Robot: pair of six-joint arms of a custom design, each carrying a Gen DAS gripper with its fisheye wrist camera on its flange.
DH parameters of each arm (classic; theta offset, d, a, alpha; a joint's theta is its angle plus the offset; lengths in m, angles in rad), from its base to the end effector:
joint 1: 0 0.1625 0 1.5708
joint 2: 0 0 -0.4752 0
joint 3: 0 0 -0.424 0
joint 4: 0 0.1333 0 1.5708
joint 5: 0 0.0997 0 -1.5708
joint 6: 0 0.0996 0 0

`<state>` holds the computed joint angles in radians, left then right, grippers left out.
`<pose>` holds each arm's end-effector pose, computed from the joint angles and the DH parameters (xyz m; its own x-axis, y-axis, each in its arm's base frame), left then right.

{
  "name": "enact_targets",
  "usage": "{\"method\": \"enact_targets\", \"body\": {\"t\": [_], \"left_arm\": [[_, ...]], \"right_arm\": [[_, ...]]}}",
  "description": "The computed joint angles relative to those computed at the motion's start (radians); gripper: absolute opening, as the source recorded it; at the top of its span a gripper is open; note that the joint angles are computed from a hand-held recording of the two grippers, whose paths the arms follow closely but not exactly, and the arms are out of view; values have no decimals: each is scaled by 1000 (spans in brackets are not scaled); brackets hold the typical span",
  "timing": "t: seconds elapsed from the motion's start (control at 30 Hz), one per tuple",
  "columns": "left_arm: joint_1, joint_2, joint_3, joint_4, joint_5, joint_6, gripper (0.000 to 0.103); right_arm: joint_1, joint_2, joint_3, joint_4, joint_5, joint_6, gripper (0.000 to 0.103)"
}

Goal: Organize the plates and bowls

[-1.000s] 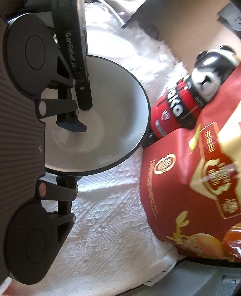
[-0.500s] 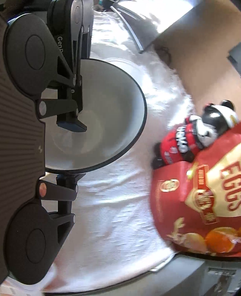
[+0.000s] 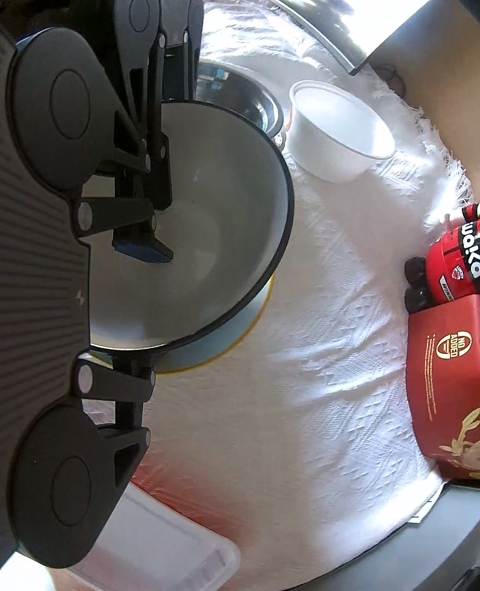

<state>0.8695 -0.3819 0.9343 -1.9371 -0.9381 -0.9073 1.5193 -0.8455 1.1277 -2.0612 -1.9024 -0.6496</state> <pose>-0.4242 -0.8002 0.0197 -0.8355 -0.2196 -0.5037 -0.0393 0.9382 -0.3439 0.0575 -0.8435 0.3285 -0.7797 -0.4987 0.3787 -0.5290 0.8482 0.0281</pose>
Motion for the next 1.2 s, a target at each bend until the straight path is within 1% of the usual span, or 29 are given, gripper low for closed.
{"method": "enact_targets", "body": {"t": [0.2, 0.37, 0.53, 0.63, 0.73, 0.87, 0.93, 1.07, 1.2], "left_arm": [[0, -32, 62, -68, 2, -16, 20], [-4, -38, 78, -79, -4, -29, 19], [-6, -49, 97, -103, 3, -52, 19], [-6, -68, 131, -145, 0, -63, 19], [-7, -84, 164, -187, 1, -63, 18], [-15, -100, 185, -203, 21, -54, 17], [-18, -112, 204, -230, 26, -47, 17], [-12, -142, 256, -328, -4, -27, 17], [-8, -167, 303, -423, -36, -2, 17]], "right_arm": [[-11, -1, -4, 38, 19, 13, 46], [-13, -3, -7, 52, 23, 2, 46], [-15, -8, -4, 46, 30, 1, 46], [-17, -9, -8, 47, 37, 1, 46], [-16, -15, 3, 24, 40, -5, 46], [-13, -25, 24, -19, 36, -31, 46], [-9, -30, 32, -46, 33, -44, 46], [-5, -34, 33, -60, 32, -56, 46], [5, -45, 50, -96, 29, -95, 46]]}}
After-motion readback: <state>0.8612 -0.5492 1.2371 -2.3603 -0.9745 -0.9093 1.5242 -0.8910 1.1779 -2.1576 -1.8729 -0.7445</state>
